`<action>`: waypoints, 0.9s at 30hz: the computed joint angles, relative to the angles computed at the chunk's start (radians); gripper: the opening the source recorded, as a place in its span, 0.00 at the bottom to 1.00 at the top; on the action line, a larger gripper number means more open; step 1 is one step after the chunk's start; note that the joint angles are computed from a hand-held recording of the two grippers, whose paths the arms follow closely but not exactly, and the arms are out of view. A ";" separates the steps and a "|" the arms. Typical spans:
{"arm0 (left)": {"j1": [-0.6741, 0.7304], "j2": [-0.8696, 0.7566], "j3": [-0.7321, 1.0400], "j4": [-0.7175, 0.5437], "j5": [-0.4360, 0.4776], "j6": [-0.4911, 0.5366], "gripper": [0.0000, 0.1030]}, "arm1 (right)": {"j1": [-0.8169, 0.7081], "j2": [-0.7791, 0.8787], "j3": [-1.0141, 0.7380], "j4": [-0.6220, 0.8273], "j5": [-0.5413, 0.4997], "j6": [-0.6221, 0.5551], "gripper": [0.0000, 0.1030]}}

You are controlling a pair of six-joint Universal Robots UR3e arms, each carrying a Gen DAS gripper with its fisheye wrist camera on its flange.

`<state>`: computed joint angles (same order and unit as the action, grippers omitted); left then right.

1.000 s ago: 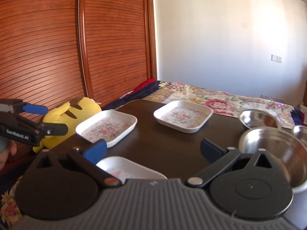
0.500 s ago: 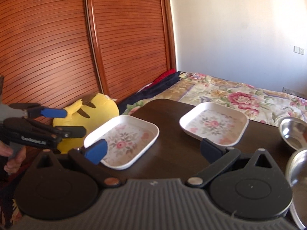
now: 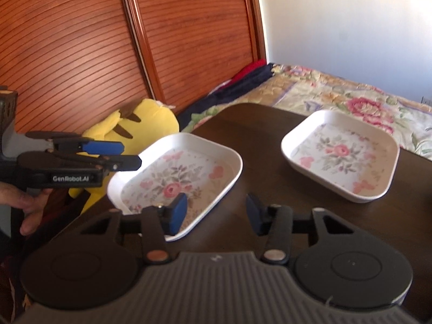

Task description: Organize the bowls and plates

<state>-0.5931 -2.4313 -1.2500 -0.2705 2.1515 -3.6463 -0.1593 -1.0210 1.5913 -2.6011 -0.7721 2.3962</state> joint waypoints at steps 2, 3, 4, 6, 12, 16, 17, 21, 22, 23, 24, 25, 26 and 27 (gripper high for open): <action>0.012 -0.004 0.001 -0.006 -0.005 0.001 0.40 | 0.011 0.025 -0.042 0.028 -0.012 0.004 0.45; 0.018 -0.006 -0.001 -0.008 -0.010 -0.001 0.38 | 0.016 0.036 -0.060 0.041 -0.017 0.006 0.45; 0.025 -0.004 -0.009 -0.005 -0.018 -0.005 0.36 | 0.020 0.044 -0.075 0.050 -0.021 0.005 0.43; 0.039 -0.001 -0.029 0.010 -0.037 -0.012 0.32 | 0.029 0.059 -0.100 0.060 -0.032 0.006 0.43; 0.056 0.004 -0.066 0.039 -0.066 -0.022 0.21 | 0.047 0.084 -0.153 0.129 -0.039 -0.011 0.34; 0.062 0.008 -0.082 0.051 -0.081 -0.023 0.17 | 0.052 0.092 -0.168 0.162 -0.040 -0.025 0.32; 0.063 0.008 -0.086 0.056 -0.086 -0.023 0.16 | 0.055 0.094 -0.171 0.166 -0.043 -0.026 0.29; 0.059 0.005 -0.082 0.061 -0.088 -0.024 0.12 | 0.061 0.097 -0.179 0.184 -0.049 -0.037 0.26; 0.058 0.003 -0.081 0.063 -0.088 -0.024 0.11 | 0.063 0.099 -0.180 0.185 -0.051 -0.039 0.26; 0.059 0.002 -0.081 0.066 -0.091 -0.024 0.10 | 0.064 0.101 -0.184 0.189 -0.052 -0.038 0.26; 0.060 0.002 -0.081 0.068 -0.092 -0.023 0.10 | 0.065 0.103 -0.189 0.195 -0.052 -0.038 0.26; 0.061 0.001 -0.081 0.070 -0.092 -0.023 0.10 | 0.067 0.106 -0.194 0.197 -0.054 -0.037 0.25; 0.062 -0.001 -0.080 0.073 -0.092 -0.024 0.10 | 0.068 0.108 -0.196 0.198 -0.056 -0.038 0.25; 0.063 -0.001 -0.081 0.076 -0.094 -0.025 0.10 | 0.071 0.108 -0.198 0.196 -0.059 -0.036 0.25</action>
